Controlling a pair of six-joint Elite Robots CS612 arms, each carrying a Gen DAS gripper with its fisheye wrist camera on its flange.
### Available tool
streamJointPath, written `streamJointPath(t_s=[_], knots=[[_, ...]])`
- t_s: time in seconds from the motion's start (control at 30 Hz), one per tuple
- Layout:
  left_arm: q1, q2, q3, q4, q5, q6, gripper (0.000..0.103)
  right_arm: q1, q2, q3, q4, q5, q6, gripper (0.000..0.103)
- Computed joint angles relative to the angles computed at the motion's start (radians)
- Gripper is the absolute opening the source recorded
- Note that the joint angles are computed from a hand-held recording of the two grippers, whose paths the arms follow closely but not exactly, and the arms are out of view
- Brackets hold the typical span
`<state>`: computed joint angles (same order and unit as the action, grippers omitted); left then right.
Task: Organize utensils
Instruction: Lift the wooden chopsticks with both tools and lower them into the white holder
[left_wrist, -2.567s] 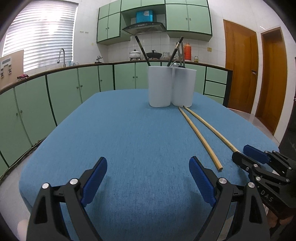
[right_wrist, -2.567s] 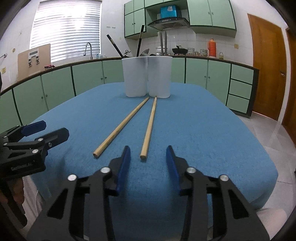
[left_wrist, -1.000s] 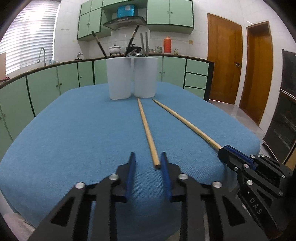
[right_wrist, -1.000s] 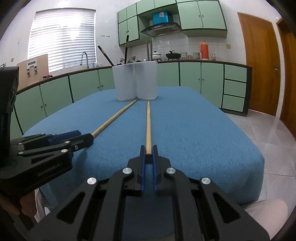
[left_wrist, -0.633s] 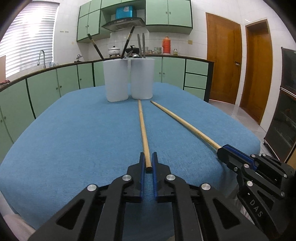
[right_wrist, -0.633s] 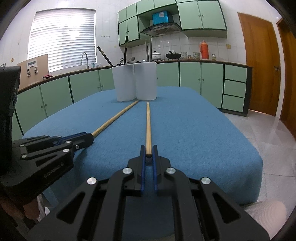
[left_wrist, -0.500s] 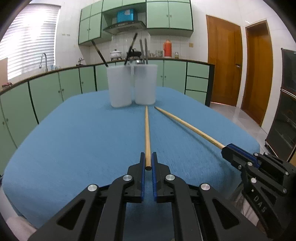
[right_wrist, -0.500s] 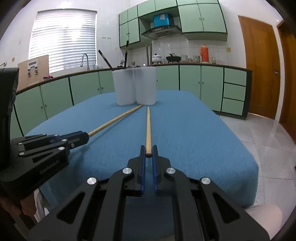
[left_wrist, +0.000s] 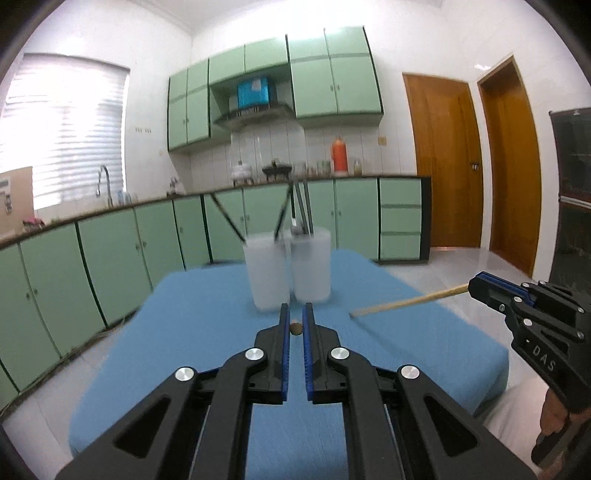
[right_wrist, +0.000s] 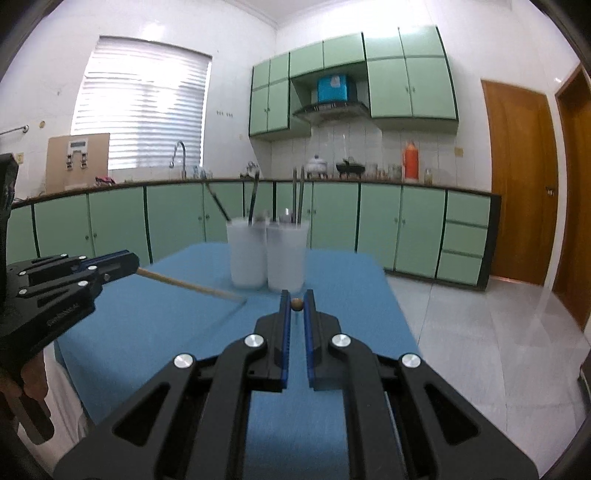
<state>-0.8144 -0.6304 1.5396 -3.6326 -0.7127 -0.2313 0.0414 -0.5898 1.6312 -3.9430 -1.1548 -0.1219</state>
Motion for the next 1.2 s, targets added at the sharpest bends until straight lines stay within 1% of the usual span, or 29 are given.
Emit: streamJointPath(t_s=[0.13,0.27,0.4,0.5,0.7,0.93,1.03,1.2], knots=[[0.005,-0.014,-0.009,-0.074,0.0,0.065,0.006,-0.009,-0.025,-0.021,0.027,0.043,0.013,0.006],[0.016,-0.03,-0.011,-0.117,-0.02,0.097,0.006,-0.011,-0.048,-0.045,0.075,0.08,0.029,0.006],[0.031,-0.042,-0.021,-0.128,-0.053,0.109,0.006,-0.013,-0.068,-0.072,0.144,0.124,0.041,0.006],[0.044,-0.049,-0.027,-0.118,-0.077,0.097,0.006,-0.011,-0.078,-0.094,0.194,0.143,0.04,0.006],[0.068,-0.067,-0.032,-0.111,-0.128,0.083,0.006,0.0,-0.085,-0.133,0.238,0.159,0.008,0.006],[0.083,-0.069,-0.055,-0.132,-0.136,0.112,0.006,0.013,-0.083,-0.182,0.267,0.153,-0.021,0.006],[0.089,-0.066,-0.079,-0.158,-0.135,0.142,0.006,0.016,-0.081,-0.214,0.273,0.152,-0.015,0.006],[0.101,-0.049,-0.142,-0.226,-0.123,0.221,0.006,0.02,-0.066,-0.289,0.262,0.141,0.032,0.006]])
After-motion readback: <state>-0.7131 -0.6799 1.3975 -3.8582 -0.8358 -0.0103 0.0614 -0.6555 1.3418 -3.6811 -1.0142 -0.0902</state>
